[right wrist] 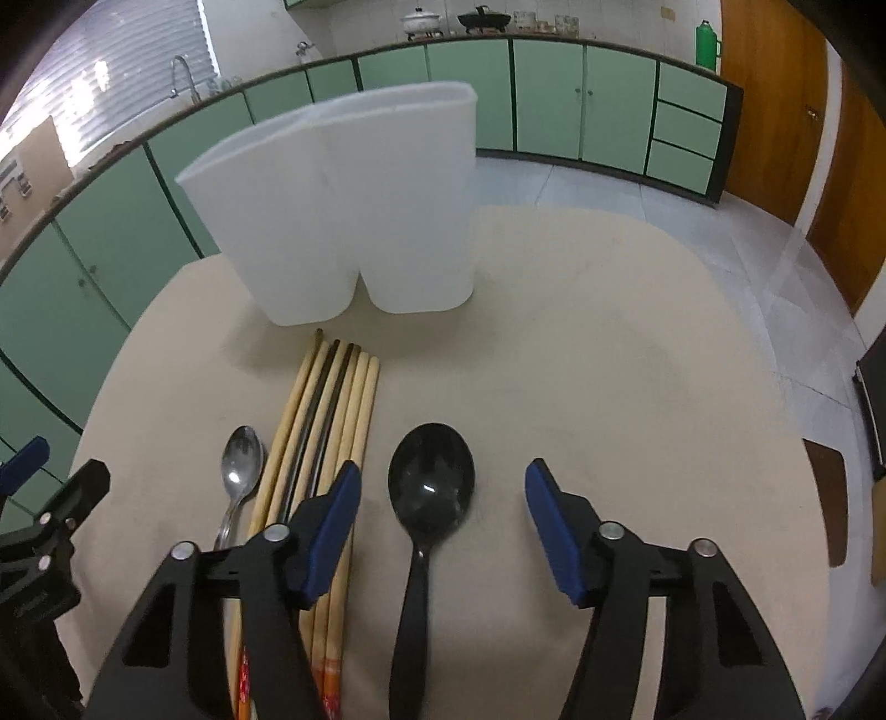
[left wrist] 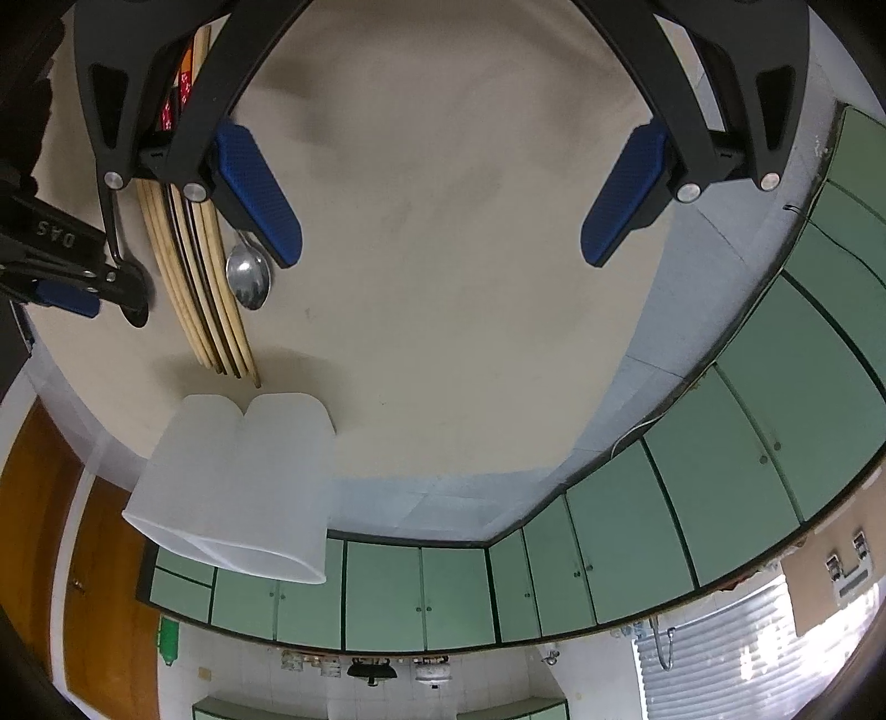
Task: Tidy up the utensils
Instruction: 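Lower the right tool onto the black spoon and close on it, then lower the left tool onto the silver spoon and close on it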
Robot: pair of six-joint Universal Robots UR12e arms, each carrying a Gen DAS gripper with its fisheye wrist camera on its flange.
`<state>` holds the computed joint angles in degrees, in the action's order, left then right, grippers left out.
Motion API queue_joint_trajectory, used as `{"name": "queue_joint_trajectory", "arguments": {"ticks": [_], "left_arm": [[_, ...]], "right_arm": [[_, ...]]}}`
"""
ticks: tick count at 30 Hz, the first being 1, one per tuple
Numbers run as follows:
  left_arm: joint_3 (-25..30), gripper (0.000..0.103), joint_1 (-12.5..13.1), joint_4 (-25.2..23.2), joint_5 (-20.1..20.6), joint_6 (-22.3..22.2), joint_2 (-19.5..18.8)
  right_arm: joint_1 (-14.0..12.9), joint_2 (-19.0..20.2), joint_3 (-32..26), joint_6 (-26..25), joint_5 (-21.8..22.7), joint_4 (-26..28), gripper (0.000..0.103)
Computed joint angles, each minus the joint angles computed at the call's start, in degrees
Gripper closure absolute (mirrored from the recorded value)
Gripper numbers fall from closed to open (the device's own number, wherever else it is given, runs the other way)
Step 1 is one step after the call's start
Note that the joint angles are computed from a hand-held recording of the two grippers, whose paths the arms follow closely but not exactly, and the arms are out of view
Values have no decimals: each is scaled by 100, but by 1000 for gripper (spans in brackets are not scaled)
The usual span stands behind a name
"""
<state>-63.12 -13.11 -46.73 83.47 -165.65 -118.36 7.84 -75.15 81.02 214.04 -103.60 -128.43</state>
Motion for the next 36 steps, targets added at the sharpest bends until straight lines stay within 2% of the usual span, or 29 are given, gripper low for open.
{"name": "queue_joint_trajectory", "arguments": {"ticks": [3, 5, 14, 20, 24, 29, 34, 36], "left_arm": [[52, 5, -15, -61, -79, 39, -41], [81, 5, -32, -124, -125, 81, -62], [261, 5, -159, -456, -348, 253, -199], [250, 5, -265, -663, -282, 455, -242], [277, 5, -323, -762, -73, 485, -298], [295, 4, -308, -738, -120, 497, -338], [172, 4, -281, -495, 51, 490, -277], [193, 4, -243, -553, 16, 433, -278]], "right_arm": [[-48, 24, -5, 107, 194, 80, 63], [-28, 37, 7, 122, 87, 39, 68], [-107, -128, 201, 43, 222, -115, 69], [-128, -213, 339, 71, 276, -191, 69], [-135, -241, 388, 68, 287, -254, 69], [-136, -224, 384, 75, 287, -284, 69], [-95, -208, 355, -44, 150, -202, 69], [-89, -198, 348, -72, 127, -190, 69]]}}
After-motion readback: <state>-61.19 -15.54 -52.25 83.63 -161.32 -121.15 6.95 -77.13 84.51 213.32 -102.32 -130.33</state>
